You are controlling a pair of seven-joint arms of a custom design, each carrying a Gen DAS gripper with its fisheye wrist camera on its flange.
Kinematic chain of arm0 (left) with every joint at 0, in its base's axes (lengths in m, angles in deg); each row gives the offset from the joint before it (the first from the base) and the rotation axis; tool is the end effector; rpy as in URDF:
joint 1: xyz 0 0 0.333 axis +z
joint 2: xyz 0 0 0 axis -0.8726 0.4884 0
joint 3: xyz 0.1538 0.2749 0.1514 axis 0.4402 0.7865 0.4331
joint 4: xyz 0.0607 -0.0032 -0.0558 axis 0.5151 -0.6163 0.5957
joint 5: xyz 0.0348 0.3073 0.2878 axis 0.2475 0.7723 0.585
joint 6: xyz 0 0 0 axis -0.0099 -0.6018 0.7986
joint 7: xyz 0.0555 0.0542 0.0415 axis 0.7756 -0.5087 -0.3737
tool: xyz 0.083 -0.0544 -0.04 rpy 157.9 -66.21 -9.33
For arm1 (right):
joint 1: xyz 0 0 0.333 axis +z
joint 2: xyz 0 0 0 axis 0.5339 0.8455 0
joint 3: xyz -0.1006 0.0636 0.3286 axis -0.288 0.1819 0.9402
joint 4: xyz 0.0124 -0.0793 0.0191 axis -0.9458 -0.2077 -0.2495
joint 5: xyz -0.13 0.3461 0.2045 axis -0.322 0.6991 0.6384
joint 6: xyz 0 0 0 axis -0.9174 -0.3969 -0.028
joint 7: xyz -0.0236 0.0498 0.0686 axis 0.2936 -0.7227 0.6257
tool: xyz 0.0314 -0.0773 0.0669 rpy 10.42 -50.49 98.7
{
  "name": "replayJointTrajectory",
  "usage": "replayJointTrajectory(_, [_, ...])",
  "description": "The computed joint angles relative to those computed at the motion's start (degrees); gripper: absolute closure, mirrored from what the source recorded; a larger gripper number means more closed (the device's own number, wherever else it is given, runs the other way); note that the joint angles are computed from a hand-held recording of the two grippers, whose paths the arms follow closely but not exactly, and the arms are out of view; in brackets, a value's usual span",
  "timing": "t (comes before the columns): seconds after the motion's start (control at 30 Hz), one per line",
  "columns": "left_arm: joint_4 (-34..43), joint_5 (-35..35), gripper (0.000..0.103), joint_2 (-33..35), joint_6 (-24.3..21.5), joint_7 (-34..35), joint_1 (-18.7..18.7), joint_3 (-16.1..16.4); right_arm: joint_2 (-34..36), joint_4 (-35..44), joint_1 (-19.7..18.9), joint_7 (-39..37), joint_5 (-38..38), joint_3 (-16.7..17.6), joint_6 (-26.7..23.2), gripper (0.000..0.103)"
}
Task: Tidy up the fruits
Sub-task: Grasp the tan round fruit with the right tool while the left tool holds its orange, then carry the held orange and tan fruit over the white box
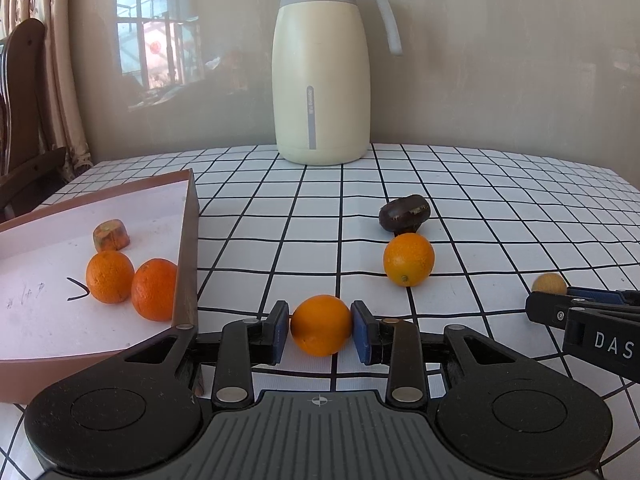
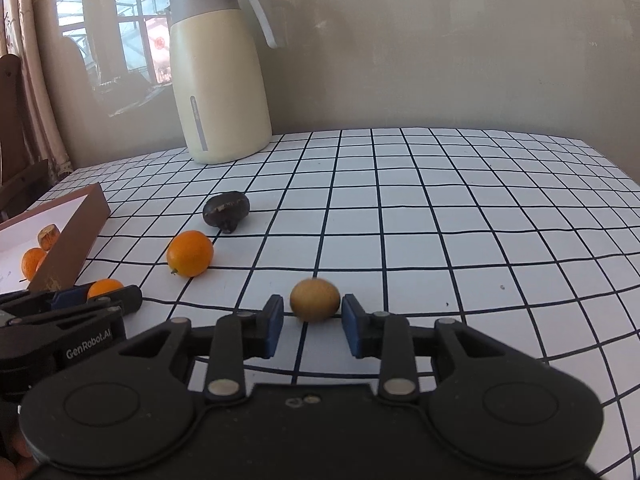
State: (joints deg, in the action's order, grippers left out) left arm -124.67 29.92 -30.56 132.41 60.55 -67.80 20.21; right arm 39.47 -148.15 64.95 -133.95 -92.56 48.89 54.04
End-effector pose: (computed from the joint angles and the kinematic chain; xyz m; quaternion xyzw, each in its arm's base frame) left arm 0.6458 -0.2964 0.3175 -0.3994 0.7889 -0.3992 0.2426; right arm 0.5489 0.3527 0.3168 -0.4078 0.7959 -0.3668 0.2562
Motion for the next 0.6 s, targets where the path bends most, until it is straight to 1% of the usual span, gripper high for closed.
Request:
replayJointTrajectory(0.17, [-0.03, -0.26, 0.068, -0.11, 0.27, 0.33, -0.79, 0.8, 0.27, 0.37, -0.07, 0.2, -0.24, -0.15, 0.36, 0.077])
replayJointTrajectory(0.23, [-0.05, -0.36, 0.068, -0.13, 0.33, 0.41, -0.93, 0.93, 0.25, 0.44, 0.06, 1.64, -1.03, -0.46, -0.06, 0.071])
replayJointTrajectory(0.27, [-0.03, -0.38, 0.068, -0.12, 0.33, 0.42, -0.92, 0.93, 0.22, 0.44, -0.15, 2.35, -1.12, -0.57, 0.19, 0.062])
replayJointTrajectory(0.3, [-0.02, -0.32, 0.068, -0.1, 0.27, 0.37, -0.75, 0.76, 0.24, 0.41, -0.53, 2.67, -1.37, -0.68, 1.08, 0.059])
replayJointTrajectory(0.37, [0.02, -0.14, 0.068, -0.04, 0.08, 0.2, -0.3, 0.32, 0.47, 0.67, -0.92, 3.04, -1.72, -0.85, 1.84, 0.06])
replayJointTrajectory(0.43, [0.01, -0.15, 0.068, -0.04, 0.11, 0.2, -0.33, 0.36, 0.84, 1.1, -1.13, 2.47, -1.55, -0.9, 2.1, 0.066])
replayJointTrajectory(0.47, [0.01, -0.14, 0.068, -0.04, 0.11, 0.2, -0.33, 0.36, 1.0, 1.22, -1.18, 2.18, -1.33, -0.89, 2.25, 0.071])
replayJointTrajectory(0.53, [0.0, -0.21, 0.068, -0.06, 0.17, 0.23, -0.47, 0.51, 1.36, 1.6, -0.94, 1.31, -1.18, -0.94, 1.82, 0.074])
replayJointTrajectory(0.6, [-0.03, -0.28, 0.068, -0.09, 0.22, 0.25, -0.57, 0.61, 1.51, 1.81, -0.91, 1.05, -1.45, -1.13, 2.03, 0.075])
